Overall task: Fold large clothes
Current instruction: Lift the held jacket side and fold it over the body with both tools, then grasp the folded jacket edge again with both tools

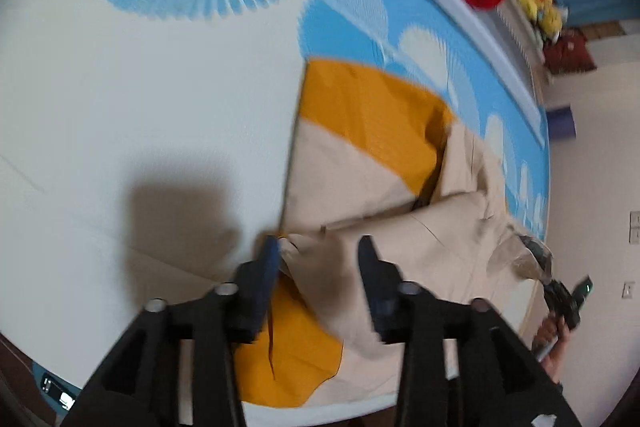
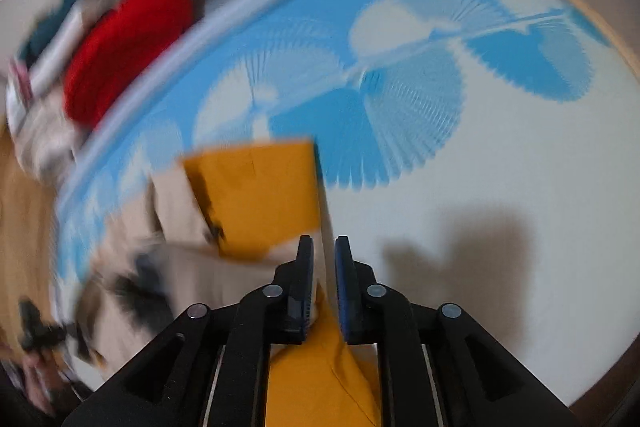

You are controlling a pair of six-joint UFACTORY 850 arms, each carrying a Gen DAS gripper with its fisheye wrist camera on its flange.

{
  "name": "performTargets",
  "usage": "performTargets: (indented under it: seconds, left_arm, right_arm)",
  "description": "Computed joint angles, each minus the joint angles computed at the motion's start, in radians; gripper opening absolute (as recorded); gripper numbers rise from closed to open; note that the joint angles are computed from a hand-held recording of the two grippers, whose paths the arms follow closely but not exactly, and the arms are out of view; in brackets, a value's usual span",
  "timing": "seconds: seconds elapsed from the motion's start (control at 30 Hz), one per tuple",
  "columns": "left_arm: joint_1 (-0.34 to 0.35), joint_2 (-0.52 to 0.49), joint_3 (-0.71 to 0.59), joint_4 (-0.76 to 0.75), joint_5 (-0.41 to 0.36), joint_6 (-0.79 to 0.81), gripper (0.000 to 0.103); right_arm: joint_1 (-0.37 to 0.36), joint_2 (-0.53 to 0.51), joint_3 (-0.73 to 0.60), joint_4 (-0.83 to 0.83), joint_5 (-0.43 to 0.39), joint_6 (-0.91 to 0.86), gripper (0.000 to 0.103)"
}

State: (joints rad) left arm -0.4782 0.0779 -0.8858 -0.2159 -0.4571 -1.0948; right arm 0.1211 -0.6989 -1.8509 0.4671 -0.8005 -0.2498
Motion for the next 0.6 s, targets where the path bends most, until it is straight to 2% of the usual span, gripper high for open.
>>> performTargets:
  seconds: [0.1, 0.13, 0.17, 0.23, 0.27, 0.33, 0.43, 0.6]
  left_arm:
    - [-0.018, 0.068, 0.053, 0.136, 0.013, -0.199, 0.043]
    - [-0.022, 0.074, 0.061, 0.149, 0.000, -0.223, 0.043]
    - [-0.026, 0.069, 0.061, 0.145, -0.011, -0.225, 0.043]
    - [-0.031, 0.047, 0.047, 0.114, -0.047, -0.181, 0.043]
    - [-0.034, 0.029, 0.035, 0.104, -0.067, -0.151, 0.043]
    - [-0.039, -0.009, 0.006, 0.087, -0.105, -0.087, 0.046]
    - [-0.046, -0.051, -0.024, 0.106, -0.135, -0.064, 0.050]
    - [-0.038, -0.112, -0.060, 0.098, -0.141, -0.013, 0.051]
  right_arm:
    - [-0.003, 0.047, 0.066, -0.013, 0.068, -0.017, 0.042]
    - [0.000, 0.045, 0.070, -0.026, 0.055, -0.017, 0.052]
    - [0.003, 0.034, 0.064, -0.020, 0.018, -0.034, 0.054]
    - [0.016, 0.010, 0.048, -0.019, -0.055, -0.086, 0.055]
    - [0.026, 0.006, 0.048, -0.042, -0.064, -0.099, 0.055]
    - [0.060, 0.004, 0.060, -0.135, -0.057, -0.122, 0.055]
    - [0.081, -0.010, 0.061, -0.191, -0.069, -0.133, 0.055]
    - [0.095, -0.051, 0.031, -0.228, -0.096, -0.101, 0.055]
